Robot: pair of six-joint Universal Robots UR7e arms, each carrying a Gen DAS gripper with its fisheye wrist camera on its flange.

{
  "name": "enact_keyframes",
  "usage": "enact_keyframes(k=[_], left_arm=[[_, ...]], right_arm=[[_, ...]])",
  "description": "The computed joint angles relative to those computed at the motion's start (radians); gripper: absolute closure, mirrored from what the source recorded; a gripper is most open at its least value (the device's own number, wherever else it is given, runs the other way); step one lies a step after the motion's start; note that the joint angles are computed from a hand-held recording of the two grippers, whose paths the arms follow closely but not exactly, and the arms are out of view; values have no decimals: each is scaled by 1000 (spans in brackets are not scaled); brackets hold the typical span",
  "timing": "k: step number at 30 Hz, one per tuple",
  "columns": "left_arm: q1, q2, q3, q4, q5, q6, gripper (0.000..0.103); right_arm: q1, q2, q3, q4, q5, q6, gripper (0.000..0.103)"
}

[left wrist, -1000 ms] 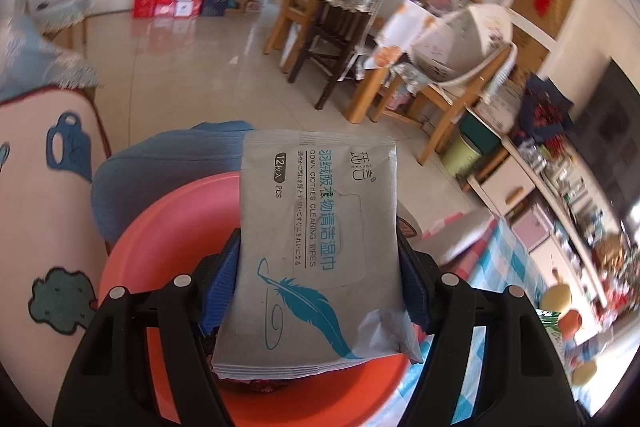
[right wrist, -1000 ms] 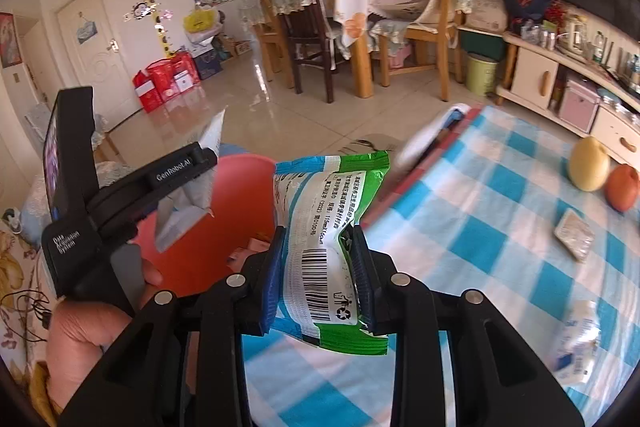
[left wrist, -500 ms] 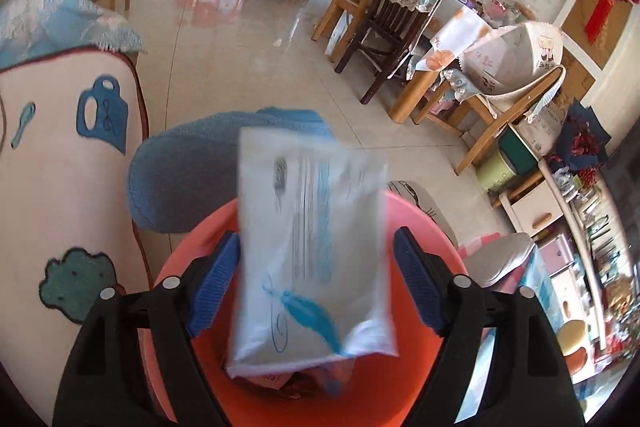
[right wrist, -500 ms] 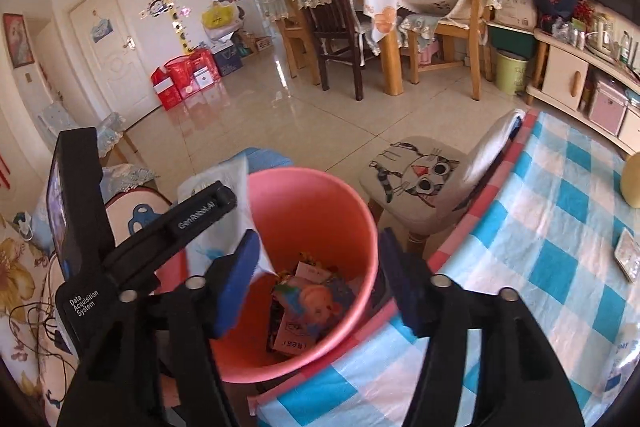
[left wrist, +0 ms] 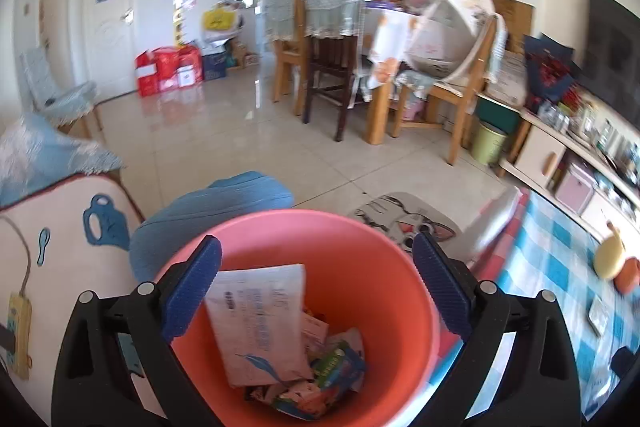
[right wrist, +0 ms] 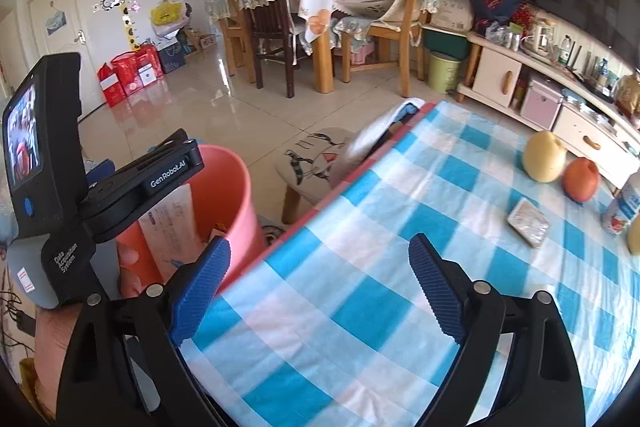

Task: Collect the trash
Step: 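Bring both open tools back over the table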

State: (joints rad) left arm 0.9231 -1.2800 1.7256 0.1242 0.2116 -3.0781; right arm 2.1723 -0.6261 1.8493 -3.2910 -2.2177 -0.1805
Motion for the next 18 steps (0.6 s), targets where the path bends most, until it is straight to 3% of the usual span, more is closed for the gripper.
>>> enact_keyframes(k=[5,13,18], left_arm=[[-48,-16,55,-177,-8,197,6],[-99,17,71,-212,14,253,5],[-124,52,65,-181,28,226,5]], right_arm=[[0,-45,65,-47,-52,-28,12],[-2,-110,151,-119,-110,-42,11],[-7,-145,189,-149,-128,-37,10]])
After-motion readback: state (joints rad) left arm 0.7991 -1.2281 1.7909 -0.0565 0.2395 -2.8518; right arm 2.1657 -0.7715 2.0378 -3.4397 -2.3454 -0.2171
